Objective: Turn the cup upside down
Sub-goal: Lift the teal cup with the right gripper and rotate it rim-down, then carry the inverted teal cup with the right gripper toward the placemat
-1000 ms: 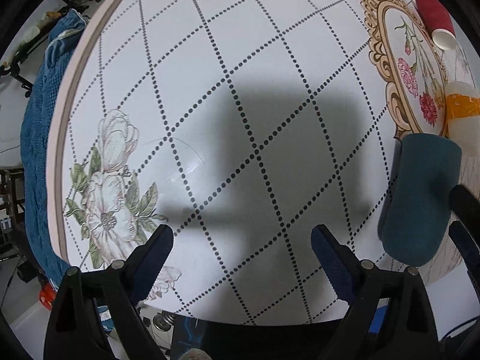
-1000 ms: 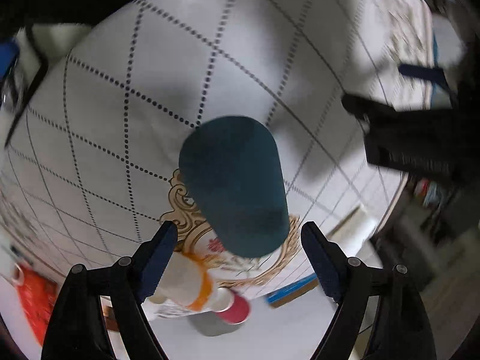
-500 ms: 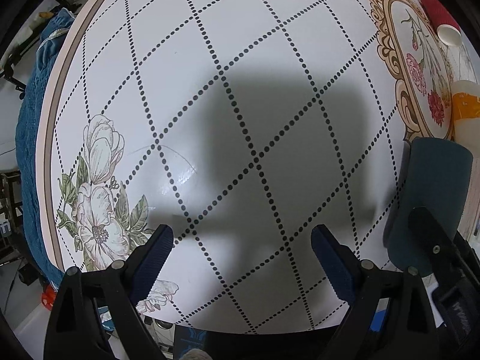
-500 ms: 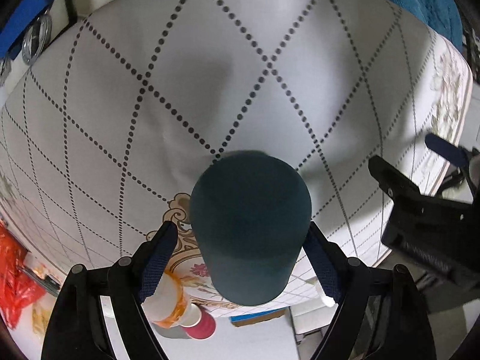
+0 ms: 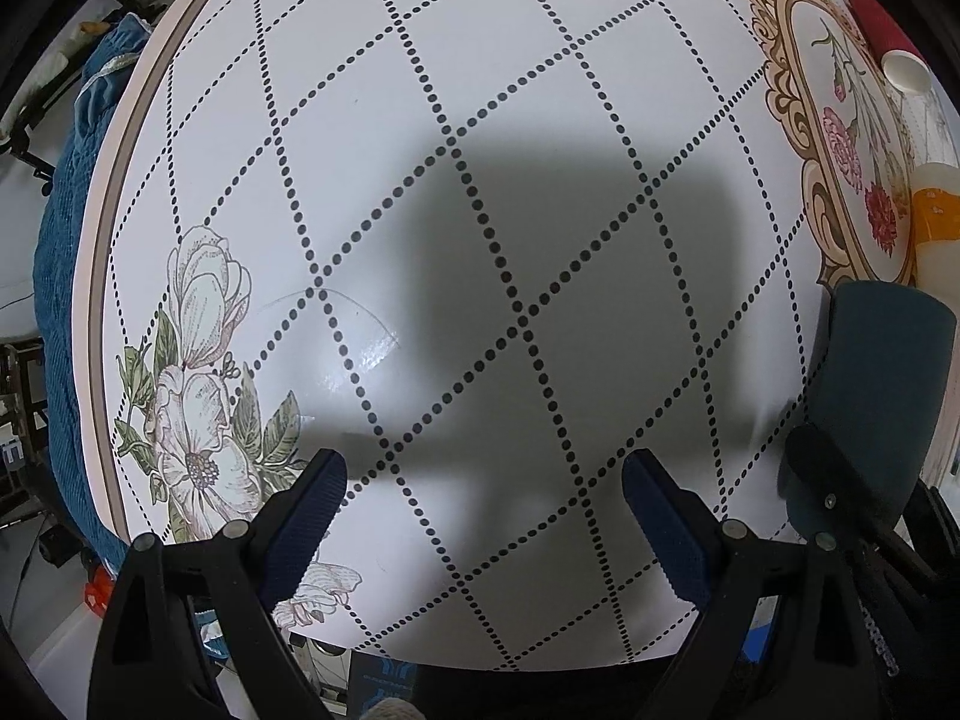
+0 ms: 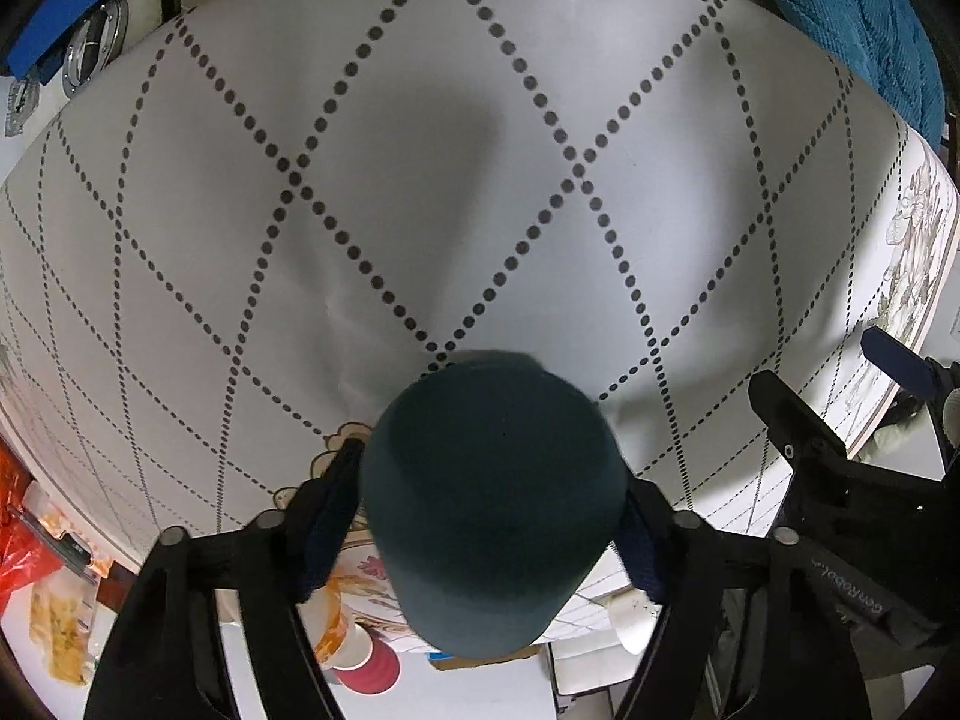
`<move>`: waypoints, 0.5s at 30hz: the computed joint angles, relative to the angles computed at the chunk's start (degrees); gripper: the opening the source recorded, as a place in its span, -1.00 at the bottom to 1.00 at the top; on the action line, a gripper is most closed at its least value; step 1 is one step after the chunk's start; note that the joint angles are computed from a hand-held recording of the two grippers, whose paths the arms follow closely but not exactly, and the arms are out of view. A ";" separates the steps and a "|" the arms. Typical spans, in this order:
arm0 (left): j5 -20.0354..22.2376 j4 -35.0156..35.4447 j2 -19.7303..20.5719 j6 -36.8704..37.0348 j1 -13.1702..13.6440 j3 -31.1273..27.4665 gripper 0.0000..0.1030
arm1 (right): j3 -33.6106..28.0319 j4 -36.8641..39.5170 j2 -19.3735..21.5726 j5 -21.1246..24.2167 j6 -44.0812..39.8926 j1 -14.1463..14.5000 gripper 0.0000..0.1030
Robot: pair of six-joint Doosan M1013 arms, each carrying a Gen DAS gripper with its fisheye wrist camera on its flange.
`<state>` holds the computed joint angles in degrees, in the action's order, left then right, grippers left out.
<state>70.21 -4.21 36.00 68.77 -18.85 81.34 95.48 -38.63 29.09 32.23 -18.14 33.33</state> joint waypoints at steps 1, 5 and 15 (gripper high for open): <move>-0.03 0.04 0.00 -0.02 0.01 0.02 0.83 | -0.22 -0.02 0.18 0.16 0.40 0.15 0.37; -0.63 0.12 -0.26 0.00 0.31 0.94 0.83 | -0.66 0.14 0.59 1.18 1.50 0.62 0.37; -1.15 1.03 -1.39 -1.02 1.22 2.26 0.83 | -4.42 0.08 2.70 6.15 8.88 2.17 0.36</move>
<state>69.05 -3.18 34.61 67.75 -17.63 83.60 91.06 -38.55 31.80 38.37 -9.26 35.50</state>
